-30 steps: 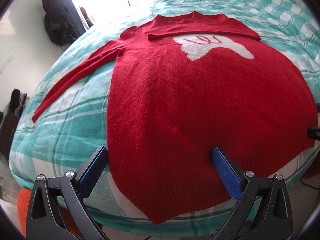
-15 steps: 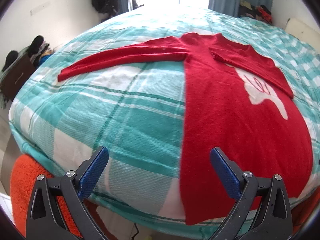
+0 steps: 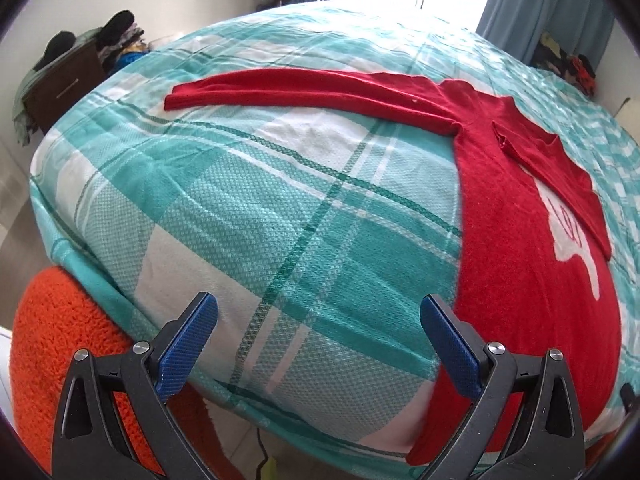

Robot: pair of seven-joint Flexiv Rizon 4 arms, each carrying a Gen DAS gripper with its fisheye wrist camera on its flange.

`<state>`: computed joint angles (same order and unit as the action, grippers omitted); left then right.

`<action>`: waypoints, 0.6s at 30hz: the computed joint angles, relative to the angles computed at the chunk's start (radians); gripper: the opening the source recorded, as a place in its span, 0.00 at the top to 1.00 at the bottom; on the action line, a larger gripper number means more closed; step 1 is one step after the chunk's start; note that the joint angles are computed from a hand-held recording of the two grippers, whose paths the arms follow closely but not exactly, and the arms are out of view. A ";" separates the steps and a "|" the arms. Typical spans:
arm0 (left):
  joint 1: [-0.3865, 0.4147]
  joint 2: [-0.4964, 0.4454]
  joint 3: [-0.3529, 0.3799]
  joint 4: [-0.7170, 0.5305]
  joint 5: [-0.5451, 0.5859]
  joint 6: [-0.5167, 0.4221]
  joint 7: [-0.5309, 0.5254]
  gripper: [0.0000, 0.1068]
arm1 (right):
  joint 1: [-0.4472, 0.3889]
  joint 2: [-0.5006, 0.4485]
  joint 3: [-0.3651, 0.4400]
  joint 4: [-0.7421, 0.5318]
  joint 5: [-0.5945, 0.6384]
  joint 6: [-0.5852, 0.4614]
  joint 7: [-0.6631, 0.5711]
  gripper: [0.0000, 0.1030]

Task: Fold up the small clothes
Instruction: 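Withdraw the right tool and move the left tool to the other sleeve, then grasp the other sleeve cuff with the left tool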

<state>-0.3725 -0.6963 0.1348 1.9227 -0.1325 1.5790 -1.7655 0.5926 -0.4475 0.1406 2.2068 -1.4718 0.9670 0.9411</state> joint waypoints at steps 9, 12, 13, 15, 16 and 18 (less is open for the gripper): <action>0.288 -0.051 -0.201 -0.152 -0.121 -0.109 0.086 0.05 | 0.001 0.005 0.003 0.004 -0.007 -0.008 0.018 0.19; 0.424 -0.087 -0.315 -0.177 -0.212 -0.095 0.102 0.05 | -0.001 -0.001 0.003 -0.001 0.000 -0.004 0.008 0.19; 0.473 -0.103 -0.363 -0.187 -0.233 -0.092 0.126 0.06 | -0.001 -0.004 0.003 -0.005 0.007 -0.003 -0.004 0.20; 0.545 -0.139 -0.438 -0.211 -0.273 -0.084 0.163 0.07 | 0.001 -0.012 0.003 -0.013 0.023 0.002 -0.031 0.20; 0.584 -0.159 -0.482 -0.221 -0.294 -0.074 0.181 0.08 | 0.002 -0.017 0.002 -0.018 0.032 0.006 -0.045 0.20; 0.634 -0.194 -0.543 -0.244 -0.333 -0.058 0.191 0.12 | 0.008 -0.026 0.000 -0.027 0.054 0.009 -0.078 0.20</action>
<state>0.2610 -0.8900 -0.4080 1.6791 -0.4659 1.5206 -1.5744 0.6006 -0.4735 0.1407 2.1802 -1.4181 0.9764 0.8626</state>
